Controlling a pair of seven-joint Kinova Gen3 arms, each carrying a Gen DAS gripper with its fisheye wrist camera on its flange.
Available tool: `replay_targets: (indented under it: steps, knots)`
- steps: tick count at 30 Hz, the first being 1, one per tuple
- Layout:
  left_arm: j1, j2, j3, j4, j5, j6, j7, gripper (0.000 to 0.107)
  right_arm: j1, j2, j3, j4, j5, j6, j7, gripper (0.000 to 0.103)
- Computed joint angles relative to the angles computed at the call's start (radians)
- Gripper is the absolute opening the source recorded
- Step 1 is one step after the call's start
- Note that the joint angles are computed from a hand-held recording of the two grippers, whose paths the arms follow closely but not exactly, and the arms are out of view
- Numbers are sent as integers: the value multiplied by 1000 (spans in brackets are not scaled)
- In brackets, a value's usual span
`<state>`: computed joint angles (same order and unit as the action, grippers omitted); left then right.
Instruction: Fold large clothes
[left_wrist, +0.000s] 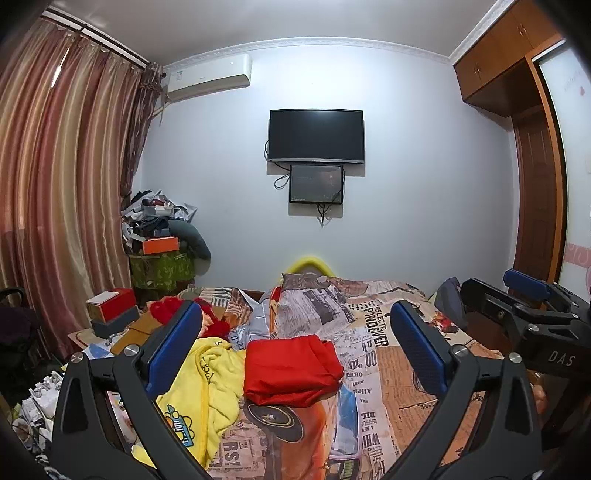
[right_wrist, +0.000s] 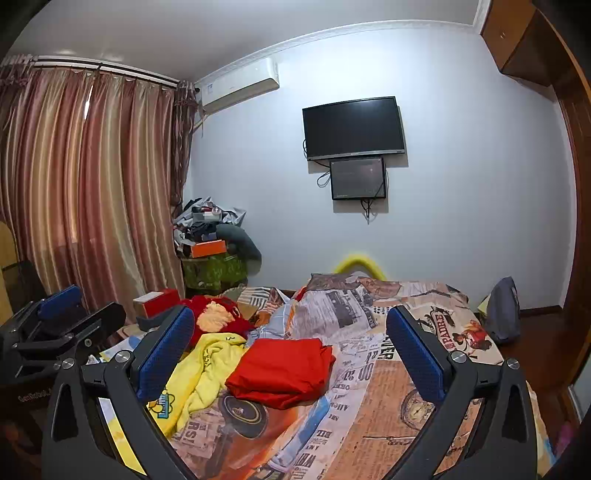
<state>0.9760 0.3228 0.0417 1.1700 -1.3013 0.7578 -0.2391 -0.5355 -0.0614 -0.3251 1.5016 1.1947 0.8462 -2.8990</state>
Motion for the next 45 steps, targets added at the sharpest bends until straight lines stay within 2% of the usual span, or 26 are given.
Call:
replay_targets:
  steps: [23,45]
  knots:
    - [-4,-1,3,9,2,-6,5,102,11,-6,-3,-12,-45,8,40,103]
    - [-41,-11,0,7,123,-62,-86,102,5,0,1,-29,-63,22,50,103]
